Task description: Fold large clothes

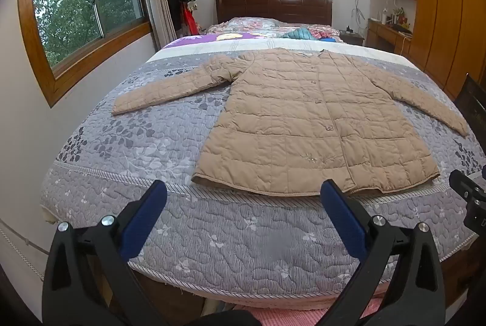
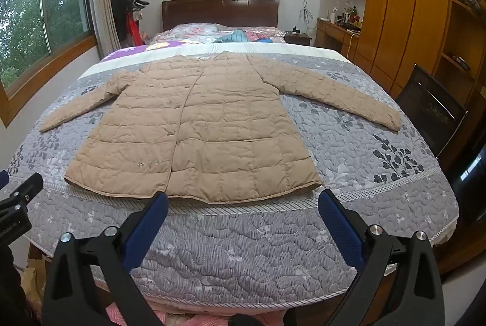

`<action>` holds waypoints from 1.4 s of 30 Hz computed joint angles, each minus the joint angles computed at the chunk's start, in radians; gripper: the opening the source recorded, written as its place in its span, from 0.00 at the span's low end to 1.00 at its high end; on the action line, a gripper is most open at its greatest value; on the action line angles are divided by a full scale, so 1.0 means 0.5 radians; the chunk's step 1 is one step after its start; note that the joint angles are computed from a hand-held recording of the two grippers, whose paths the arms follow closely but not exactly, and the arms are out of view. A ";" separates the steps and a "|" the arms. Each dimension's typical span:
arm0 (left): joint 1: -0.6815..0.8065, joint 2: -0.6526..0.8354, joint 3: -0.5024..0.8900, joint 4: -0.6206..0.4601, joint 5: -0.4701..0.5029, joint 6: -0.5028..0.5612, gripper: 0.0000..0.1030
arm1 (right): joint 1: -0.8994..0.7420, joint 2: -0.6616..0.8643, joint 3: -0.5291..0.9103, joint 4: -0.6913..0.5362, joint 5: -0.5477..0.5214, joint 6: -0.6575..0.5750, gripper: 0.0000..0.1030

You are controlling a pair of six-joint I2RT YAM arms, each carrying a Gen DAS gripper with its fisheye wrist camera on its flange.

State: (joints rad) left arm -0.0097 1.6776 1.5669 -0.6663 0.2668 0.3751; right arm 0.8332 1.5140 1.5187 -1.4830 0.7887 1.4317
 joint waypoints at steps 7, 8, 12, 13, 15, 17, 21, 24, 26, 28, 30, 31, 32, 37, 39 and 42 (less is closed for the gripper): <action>0.000 -0.001 0.000 0.001 -0.005 0.002 0.97 | -0.005 -0.007 -0.007 0.006 -0.010 -0.005 0.96; 0.000 -0.002 -0.002 0.002 -0.005 0.001 0.97 | -0.005 -0.010 -0.012 0.008 -0.010 -0.005 0.96; -0.002 -0.002 -0.003 0.003 -0.007 0.004 0.97 | -0.006 -0.011 -0.021 0.018 -0.013 -0.006 0.96; -0.002 -0.002 -0.003 0.003 -0.007 0.004 0.97 | -0.004 -0.014 -0.025 0.017 -0.012 -0.004 0.96; -0.002 -0.002 -0.003 0.003 -0.007 0.004 0.97 | -0.006 -0.007 -0.015 0.012 -0.011 -0.004 0.96; -0.001 -0.002 -0.004 0.003 -0.007 0.003 0.97 | -0.008 -0.012 -0.016 0.014 -0.015 -0.010 0.96; -0.002 -0.003 -0.004 0.002 -0.008 0.005 0.97 | -0.009 -0.016 -0.018 0.016 -0.017 -0.013 0.96; -0.002 -0.003 -0.004 0.002 -0.008 0.005 0.97 | -0.013 -0.021 -0.035 0.033 -0.020 -0.019 0.96; -0.002 -0.003 -0.004 0.002 -0.008 0.005 0.97 | -0.015 -0.021 -0.036 0.036 -0.021 -0.022 0.96; -0.002 -0.003 -0.004 0.003 -0.008 0.004 0.97 | -0.016 -0.020 -0.036 0.036 -0.023 -0.023 0.96; 0.000 -0.003 -0.003 -0.001 -0.005 0.007 0.97 | -0.012 -0.023 -0.028 0.023 -0.022 -0.016 0.96; 0.000 -0.003 -0.003 -0.001 -0.005 0.007 0.97 | -0.013 -0.023 -0.030 0.024 -0.020 -0.019 0.96; 0.000 -0.003 -0.003 -0.001 -0.005 0.007 0.97 | -0.015 -0.021 -0.025 0.022 -0.023 -0.019 0.96; -0.001 -0.004 -0.005 0.002 -0.007 0.007 0.97 | -0.005 -0.023 -0.031 0.014 -0.019 -0.003 0.96; -0.001 -0.004 -0.005 0.002 -0.007 0.007 0.97 | -0.004 -0.021 -0.024 0.008 -0.018 -0.002 0.96; -0.001 -0.004 -0.005 0.002 -0.007 0.007 0.97 | -0.004 -0.017 -0.025 0.014 -0.016 -0.003 0.96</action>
